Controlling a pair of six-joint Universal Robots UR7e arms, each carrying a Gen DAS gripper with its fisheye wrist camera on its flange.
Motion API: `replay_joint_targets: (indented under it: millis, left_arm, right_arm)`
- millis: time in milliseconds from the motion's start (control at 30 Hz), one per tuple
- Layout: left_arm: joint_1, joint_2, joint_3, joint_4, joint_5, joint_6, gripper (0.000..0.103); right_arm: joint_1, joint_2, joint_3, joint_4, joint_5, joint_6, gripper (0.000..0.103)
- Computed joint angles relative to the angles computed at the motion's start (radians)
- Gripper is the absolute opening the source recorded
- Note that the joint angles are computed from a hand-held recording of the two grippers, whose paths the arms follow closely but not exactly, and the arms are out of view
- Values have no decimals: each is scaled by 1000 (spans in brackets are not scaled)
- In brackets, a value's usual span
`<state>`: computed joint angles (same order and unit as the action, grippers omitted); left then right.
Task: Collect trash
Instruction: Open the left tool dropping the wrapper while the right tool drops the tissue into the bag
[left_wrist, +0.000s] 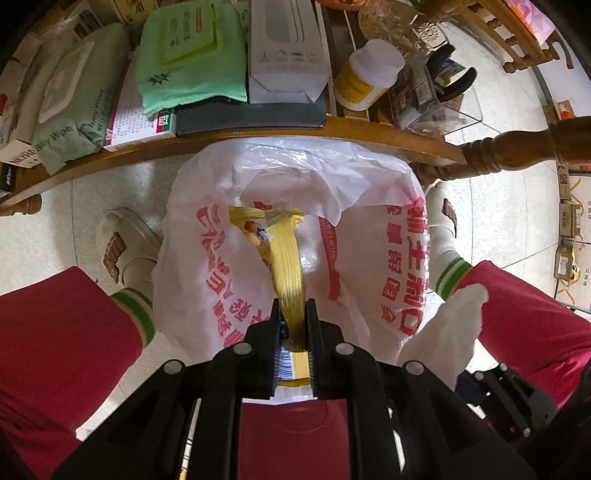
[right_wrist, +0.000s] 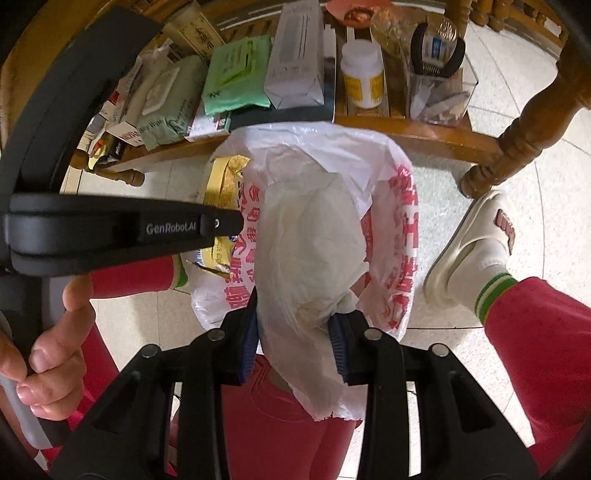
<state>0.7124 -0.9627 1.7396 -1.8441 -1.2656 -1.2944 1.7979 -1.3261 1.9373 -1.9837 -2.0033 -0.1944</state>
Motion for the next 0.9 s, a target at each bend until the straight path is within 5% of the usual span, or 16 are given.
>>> replay_joint_targets:
  millis: [600,667,733,767,900]
  left_arm:
    - [66,42,1,-34,-43,-1,13]
    - [69,46,-5,-21,-48,-5,18]
    - [72,51,-17,6,-51,-9,44]
    - [71,50,-17,10,-46,-13,46]
    - [72,44,-14,11,-45,-18,55]
  right_arm:
    - [-36,66,7,24,-14,22,35]
    - [-33,68,8,19,-13,16,45]
    - [-31,67,10,5,-12,15,60]
    - [-30,68,16,-10,-10,16,66]
    - [-32,68,14,-22,-5,18,67]
